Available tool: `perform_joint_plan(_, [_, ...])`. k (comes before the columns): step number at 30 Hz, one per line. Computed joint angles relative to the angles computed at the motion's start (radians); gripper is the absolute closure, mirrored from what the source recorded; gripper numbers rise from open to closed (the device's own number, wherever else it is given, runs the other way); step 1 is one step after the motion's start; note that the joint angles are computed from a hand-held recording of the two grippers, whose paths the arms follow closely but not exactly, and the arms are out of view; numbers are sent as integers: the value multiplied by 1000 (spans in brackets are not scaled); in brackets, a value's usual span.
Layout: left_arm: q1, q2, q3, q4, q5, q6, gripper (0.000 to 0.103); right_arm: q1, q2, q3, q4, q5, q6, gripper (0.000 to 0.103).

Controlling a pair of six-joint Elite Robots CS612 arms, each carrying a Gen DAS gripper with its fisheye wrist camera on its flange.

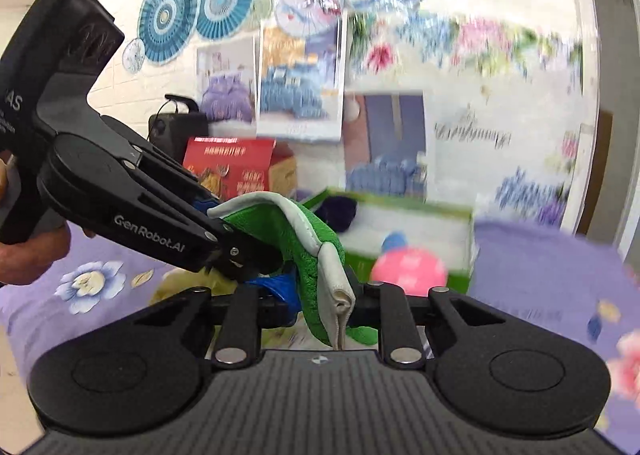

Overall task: Organize soft objects
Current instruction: 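Lower the green mitt into the green box and open the right tool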

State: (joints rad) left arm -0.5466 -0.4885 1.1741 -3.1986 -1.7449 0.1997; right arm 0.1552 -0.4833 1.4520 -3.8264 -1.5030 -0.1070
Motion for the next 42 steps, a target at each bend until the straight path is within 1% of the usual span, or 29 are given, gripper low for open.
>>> perform_joint_plan(3, [-3,23,-75,-18,27,-25,83,-6,10,-70,-2,-21,-78,100])
perform_joint_plan(4, [-2,37,-115,-5,35,-34,83,-10,15,-101,13,-29,-109,100])
perform_joint_plan(7, [1,98,-270,56,63,-66,82,-27,39,-201,60,-32,-164,99])
perform_joint_plan(9, [4,150,-389,129,91,-82,82,-39,64,-276,120,-15,-171,99])
perform_joint_plan(10, [4,180,-454,175,112,-79,77,-44,75,-309,165,-2,-166,98])
perform_joint_plan(11, [3,211,-515,212,149,-75,69,-48,92,-348,206,9,-152,95])
perform_joint_plan(12, [2,246,-580,246,193,-70,51,-53,109,-385,244,27,-127,91])
perform_joint_plan(13, [1,283,-647,288,246,-72,41,-58,124,-421,306,52,-104,90])
perform_joint_plan(14, [2,319,-717,349,288,-76,37,-63,136,-453,373,77,-75,90])
perform_joint_plan(15, [7,350,-780,423,305,-86,37,-68,151,-486,438,104,-37,90])
perform_joint_plan(16, [12,378,-839,498,311,-108,37,-70,162,-510,477,112,-14,89])
perform_joint_plan(17, [17,404,-894,560,313,-130,37,-68,174,-531,500,104,-3,89])
perform_joint_plan(18, [22,421,-927,599,317,-146,37,-65,183,-541,500,91,-5,88])
perform_joint_plan(19, [24,431,-943,617,322,-154,37,-64,189,-549,492,84,-7,87])
perform_joint_plan(22, [28,397,-869,577,327,-166,37,-61,187,-540,451,77,-1,85])
perform_joint_plan(25, [26,325,-724,482,319,-156,37,-61,164,-503,418,67,5,84])
perform_joint_plan(28, [18,238,-554,369,316,-142,36,-55,121,-430,389,47,-8,83])
perform_joint_plan(32, [7,117,-316,212,300,-132,34,-38,48,-282,288,9,-38,81])
perform_joint_plan(35, [-6,41,-158,131,322,-128,33,-26,-3,-167,212,-4,-42,80])
perform_joint_plan(38, [-18,-12,-19,38,339,-129,30,-12,-34,-64,134,-23,-23,78])
perform_joint_plan(41, [-29,-44,94,-32,343,-142,28,2,-43,12,77,-45,20,77])
perform_joint_plan(42, [-33,-51,123,-42,349,-152,27,8,-43,32,66,-57,40,77])
